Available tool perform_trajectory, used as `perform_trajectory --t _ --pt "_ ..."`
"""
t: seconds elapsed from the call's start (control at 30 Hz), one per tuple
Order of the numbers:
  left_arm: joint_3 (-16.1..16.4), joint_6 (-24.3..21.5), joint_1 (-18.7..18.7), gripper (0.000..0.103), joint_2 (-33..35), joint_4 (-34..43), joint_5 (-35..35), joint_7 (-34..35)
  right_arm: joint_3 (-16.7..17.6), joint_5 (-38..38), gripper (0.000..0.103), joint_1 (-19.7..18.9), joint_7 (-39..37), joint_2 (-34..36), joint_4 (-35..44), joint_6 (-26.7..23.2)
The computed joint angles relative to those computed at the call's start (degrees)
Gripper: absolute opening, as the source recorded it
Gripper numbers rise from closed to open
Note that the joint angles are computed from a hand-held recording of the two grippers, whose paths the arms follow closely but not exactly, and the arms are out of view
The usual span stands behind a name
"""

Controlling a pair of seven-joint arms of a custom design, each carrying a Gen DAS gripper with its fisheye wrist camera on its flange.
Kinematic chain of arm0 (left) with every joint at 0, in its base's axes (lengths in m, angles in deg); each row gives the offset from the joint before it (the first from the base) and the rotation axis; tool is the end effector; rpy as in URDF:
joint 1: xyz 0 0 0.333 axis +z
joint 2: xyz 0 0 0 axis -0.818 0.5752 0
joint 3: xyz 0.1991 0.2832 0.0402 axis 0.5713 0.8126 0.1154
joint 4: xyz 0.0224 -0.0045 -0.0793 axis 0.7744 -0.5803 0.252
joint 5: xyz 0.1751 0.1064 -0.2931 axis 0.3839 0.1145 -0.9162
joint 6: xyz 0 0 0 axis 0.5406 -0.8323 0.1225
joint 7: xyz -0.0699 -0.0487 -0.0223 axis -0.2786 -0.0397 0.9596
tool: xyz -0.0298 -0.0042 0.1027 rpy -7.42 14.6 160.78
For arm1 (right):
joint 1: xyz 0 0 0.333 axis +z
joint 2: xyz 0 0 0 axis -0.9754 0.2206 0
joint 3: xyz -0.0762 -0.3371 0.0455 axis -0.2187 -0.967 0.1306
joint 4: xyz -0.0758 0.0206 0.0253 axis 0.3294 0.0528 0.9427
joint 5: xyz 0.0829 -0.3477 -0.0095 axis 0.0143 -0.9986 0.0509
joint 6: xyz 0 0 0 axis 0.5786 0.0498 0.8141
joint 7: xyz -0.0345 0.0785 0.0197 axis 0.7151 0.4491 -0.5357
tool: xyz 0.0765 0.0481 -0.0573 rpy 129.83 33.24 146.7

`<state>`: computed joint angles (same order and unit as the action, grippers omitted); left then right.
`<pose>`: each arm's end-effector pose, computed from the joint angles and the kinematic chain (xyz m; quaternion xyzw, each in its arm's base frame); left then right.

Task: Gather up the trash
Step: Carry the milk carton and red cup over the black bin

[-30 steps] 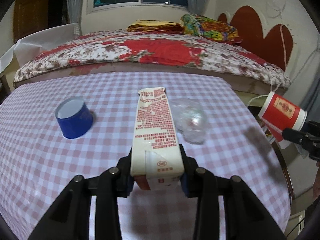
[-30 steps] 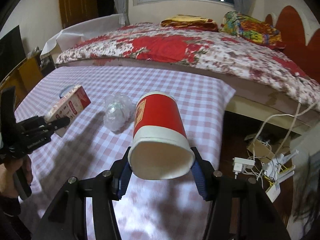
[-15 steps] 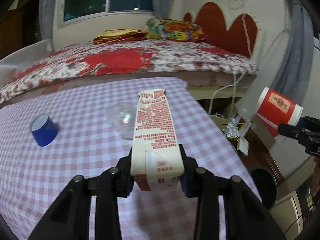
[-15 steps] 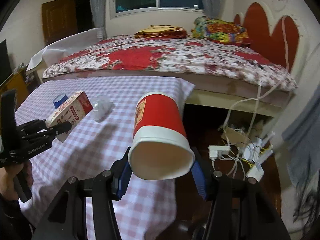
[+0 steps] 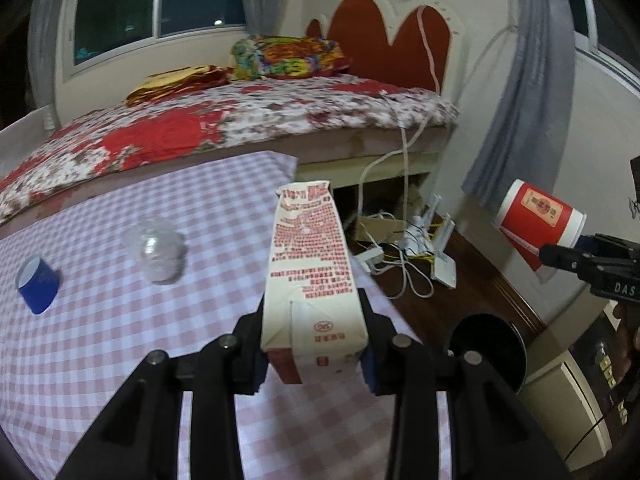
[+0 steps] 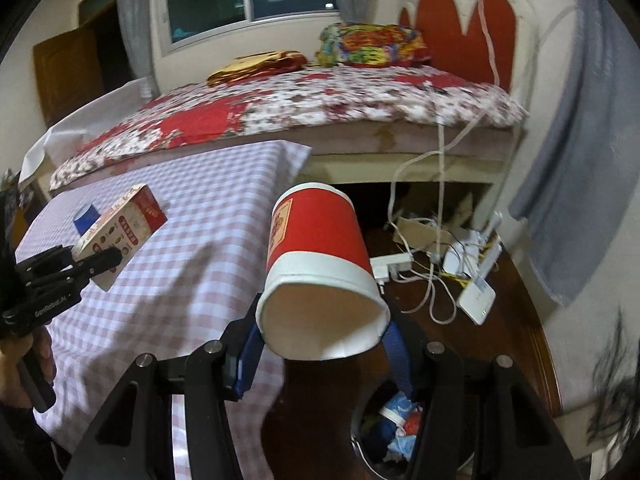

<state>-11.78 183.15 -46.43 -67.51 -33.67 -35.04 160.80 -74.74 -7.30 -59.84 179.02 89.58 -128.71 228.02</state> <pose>0.6168 -0.1482 0.5042 -0.5249 0.7388 -0.3658 0.2119 0.5739 0.1756 0.5376 -0.6634 0.6396 -0.2474 0.2992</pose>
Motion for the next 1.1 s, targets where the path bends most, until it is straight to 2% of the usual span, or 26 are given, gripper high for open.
perform_trajectory --t 0.13,0.37,0.77,1.1 --pt "-1.36 -0.68 -0.71 0.038 0.34 0.17 0.25 1.05 -0.86 -1.75 0.057 -0.97 2.80 -2.06 -3.79 0.86" --pt "-2.92 -2.64 -3.02 0.038 1.35 1.13 -0.05 3.41 0.08 -5.10 0.057 -4.92 7.04 -5.55 -9.99 1.36" --pt "-1.43 -6.77 -10.00 0.038 3.41 2.95 2.70 4.61 2.74 -6.56 0.057 -12.25 10.02 -9.70 -19.01 3.23" --pt "-0.03 -12.33 -15.45 0.038 6.64 5.93 5.72 4.80 3.48 -4.51 0.057 -15.87 8.83 -10.20 -23.78 4.45"
